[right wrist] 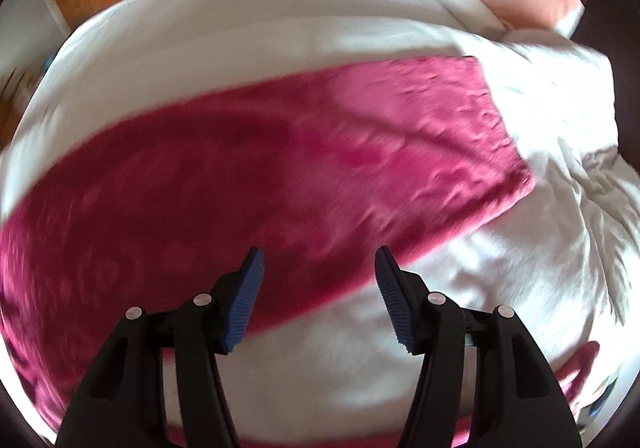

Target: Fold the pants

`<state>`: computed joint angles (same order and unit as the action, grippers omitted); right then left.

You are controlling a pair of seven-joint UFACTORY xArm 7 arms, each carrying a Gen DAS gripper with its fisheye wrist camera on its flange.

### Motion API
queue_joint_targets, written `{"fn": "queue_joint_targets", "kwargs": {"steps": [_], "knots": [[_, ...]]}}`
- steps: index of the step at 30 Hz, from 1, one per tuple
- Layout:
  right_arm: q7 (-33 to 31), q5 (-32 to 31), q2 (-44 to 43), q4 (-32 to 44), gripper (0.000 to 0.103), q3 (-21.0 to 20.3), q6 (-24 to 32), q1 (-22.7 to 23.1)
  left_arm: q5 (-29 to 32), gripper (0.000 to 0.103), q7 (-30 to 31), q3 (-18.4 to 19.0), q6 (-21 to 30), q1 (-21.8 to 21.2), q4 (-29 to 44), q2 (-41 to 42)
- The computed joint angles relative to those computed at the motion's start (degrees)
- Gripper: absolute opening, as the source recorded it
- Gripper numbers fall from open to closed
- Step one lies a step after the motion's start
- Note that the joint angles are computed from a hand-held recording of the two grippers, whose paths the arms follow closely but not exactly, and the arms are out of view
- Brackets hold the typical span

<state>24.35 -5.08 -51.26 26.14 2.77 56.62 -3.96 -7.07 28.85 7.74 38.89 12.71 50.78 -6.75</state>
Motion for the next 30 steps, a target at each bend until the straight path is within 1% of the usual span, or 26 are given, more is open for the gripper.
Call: {"fn": "queue_joint_targets", "kwargs": {"steps": [2,4,5,6,8,9,10,11,12,14,15,16,17,18,19,20,21,23,24,25,26,27,28,30], "knots": [[0.35,-0.59,4.30,1.88,0.059,-2.41,-2.55,-2.73,-3.45,0.032,1.71,-2.42,0.74,3.76,0.69,-0.46],[1.17,-0.89,9.41,4.51,0.059,-4.41,-4.59,-5.62,-4.73,0.031,1.24,-1.43,1.10,3.39,0.49,-1.45],[1.57,-0.86,12.16,6.04,0.059,-5.42,-5.80,-6.92,-4.90,0.031,1.64,-0.12,1.44,2.32,0.68,-1.66],[1.80,-0.83,14.09,7.27,0.059,-5.97,-6.48,-7.79,-5.35,0.031,1.59,-1.15,1.75,3.60,1.16,-1.49],[1.67,0.21,19.96,11.13,0.059,-7.91,-8.43,-9.06,-5.00,0.031,0.58,-1.51,1.87,3.65,0.92,-1.80],[1.47,0.86,21.83,12.46,0.059,-8.53,-8.96,-9.39,-4.32,0.031,-0.67,-1.22,1.89,2.78,-0.47,-3.29],[1.52,1.92,24.81,14.66,0.059,-9.37,-9.73,-9.76,-4.44,0.031,-1.20,-0.91,2.06,2.71,0.09,-2.57],[1.50,3.13,26.89,16.18,0.061,-10.00,-10.34,-9.94,-4.18,0.031,-1.95,-1.85,2.06,3.68,-0.20,-2.74],[1.20,5.11,29.76,18.32,0.068,-11.00,-10.84,-9.91,-3.23,0.032,-4.33,-2.66,2.95,3.57,-1.52,-5.10],[2.30,6.69,32.94,20.63,0.072,-11.12,-11.46,-10.52,-1.29,0.033,-7.74,-1.15,4.88,0.85,-2.51,-7.58],[2.40,7.62,34.93,22.14,0.072,-11.42,-11.54,-10.71,-1.18,0.033,-10.06,-0.20,3.98,-0.27,-2.61,-7.55],[2.42,8.74,37.12,23.76,0.072,-11.80,-11.26,-10.88,-0.05,0.033,-9.99,-1.64,5.47,0.48,-4.26,-9.92],[2.65,9.28,38.85,25.12,0.072,-11.90,-10.78,-11.15,0.19,0.033,-11.29,-2.88,5.10,1.17,-5.03,-10.90],[3.19,10.06,40.71,26.45,0.072,-12.01,-10.41,-11.43,0.73,0.033,-10.49,-2.51,7.09,1.72,-4.80,-12.63],[3.11,10.95,42.09,27.46,0.073,-12.15,-10.31,-11.60,1.02,0.033,-10.24,-3.32,6.99,2.42,-4.40,-12.16],[3.06,11.67,43.24,28.23,0.075,-12.21,-10.06,-11.77,1.47,0.033,-10.55,-3.19,8.27,2.26,-2.94,-11.86],[3.23,11.93,44.75,29.40,0.075,-12.11,-9.21,-11.91,1.90,0.033,-11.10,-3.32,8.40,2.17,-3.43,-12.41],[3.50,10.72,46.73,30.95,0.075,-11.71,-8.15,-12.20,2.08,0.034,-12.24,-3.47,9.47,1.79,-2.64,-12.46],[4.38,8.88,47.28,31.60,0.075,-11.19,-7.54,-12.13,2.50,0.033,-13.30,-4.15,9.24,1.58,-4.71,-14.35],[4.90,7.27,48.32,32.89,0.074,-10.82,-6.65,-12.02,3.07,0.033,-14.16,-4.70,9.41,1.27,-5.27,-15.21],[5.55,5.52,48.68,33.52,0.070,-10.44,-5.90,-11.81,3.43,0.033,-14.31,-4.65,9.47,1.02,-5.14,-15.21],[6.39,3.45,48.83,33.84,0.061,-10.10,-5.23,-11.58,4.02,0.032,-14.60,-4.76,9.78,0.86,-4.74,-15.45],[7.30,1.32,49.05,34.52,0.056,-9.84,-4.11,-11.37,4.39,0.031,-15.34,-5.15,10.59,0.59,-4.53,-16.24],[8.09,-0.19,48.64,34.88,0.034,-9.91,-2.92,-11.29,4.98,0.031,-15.88,-5.26,10.24,0.16,-5.21,-17.17]]}}
